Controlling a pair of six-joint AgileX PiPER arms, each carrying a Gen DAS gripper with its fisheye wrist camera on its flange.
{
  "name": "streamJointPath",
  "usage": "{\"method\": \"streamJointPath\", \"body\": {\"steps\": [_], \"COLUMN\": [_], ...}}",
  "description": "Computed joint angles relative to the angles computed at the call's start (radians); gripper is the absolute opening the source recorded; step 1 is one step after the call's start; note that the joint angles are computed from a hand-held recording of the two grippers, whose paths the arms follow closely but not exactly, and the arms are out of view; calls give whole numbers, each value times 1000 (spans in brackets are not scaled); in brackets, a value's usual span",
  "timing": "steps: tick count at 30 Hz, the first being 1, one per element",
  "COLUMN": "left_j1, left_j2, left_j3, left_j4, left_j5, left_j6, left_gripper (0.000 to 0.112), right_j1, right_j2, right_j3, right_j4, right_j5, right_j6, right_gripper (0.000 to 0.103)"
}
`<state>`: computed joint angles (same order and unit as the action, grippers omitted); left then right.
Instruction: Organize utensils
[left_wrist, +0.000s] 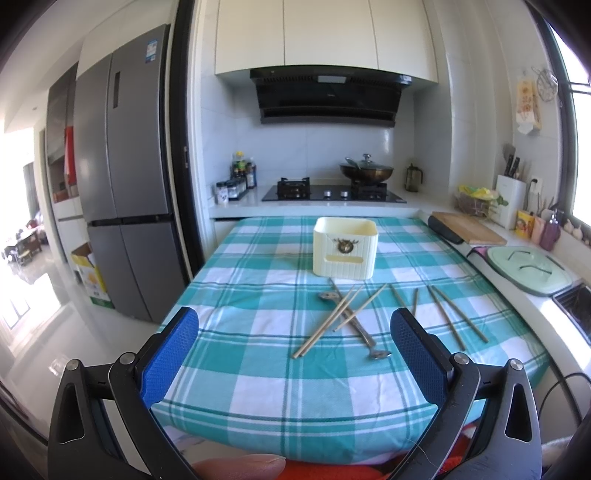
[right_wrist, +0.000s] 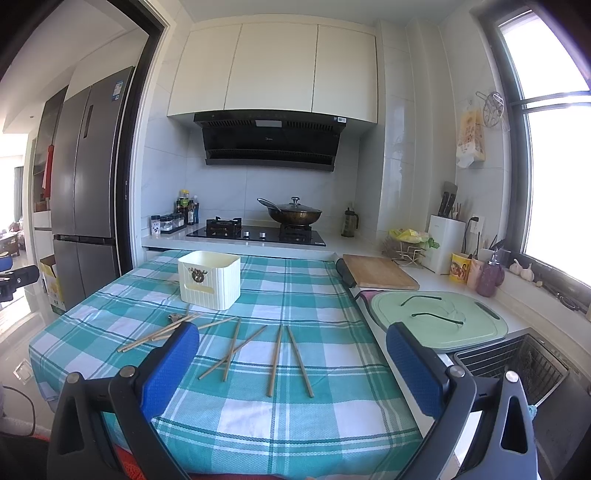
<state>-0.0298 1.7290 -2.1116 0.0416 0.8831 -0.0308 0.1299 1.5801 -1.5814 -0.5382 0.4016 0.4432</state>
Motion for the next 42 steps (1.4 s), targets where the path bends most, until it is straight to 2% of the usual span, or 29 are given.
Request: {"method": "streamJointPath", "body": {"steps": [30, 42], "left_j1": [-7, -21], "left_j2": [23, 92], "left_j3": [-40, -143], "left_j4": [6, 23], "left_j5": [26, 95], "left_j6": [-1, -4], "left_gripper": [103, 103], "right_j1": [-2, -16], "right_j2": [12, 53], "right_j3": [-2, -26], "right_j4": [0, 20], "right_j5": [3, 30], "right_j6": [-3, -20], "right_gripper": [103, 103]}}
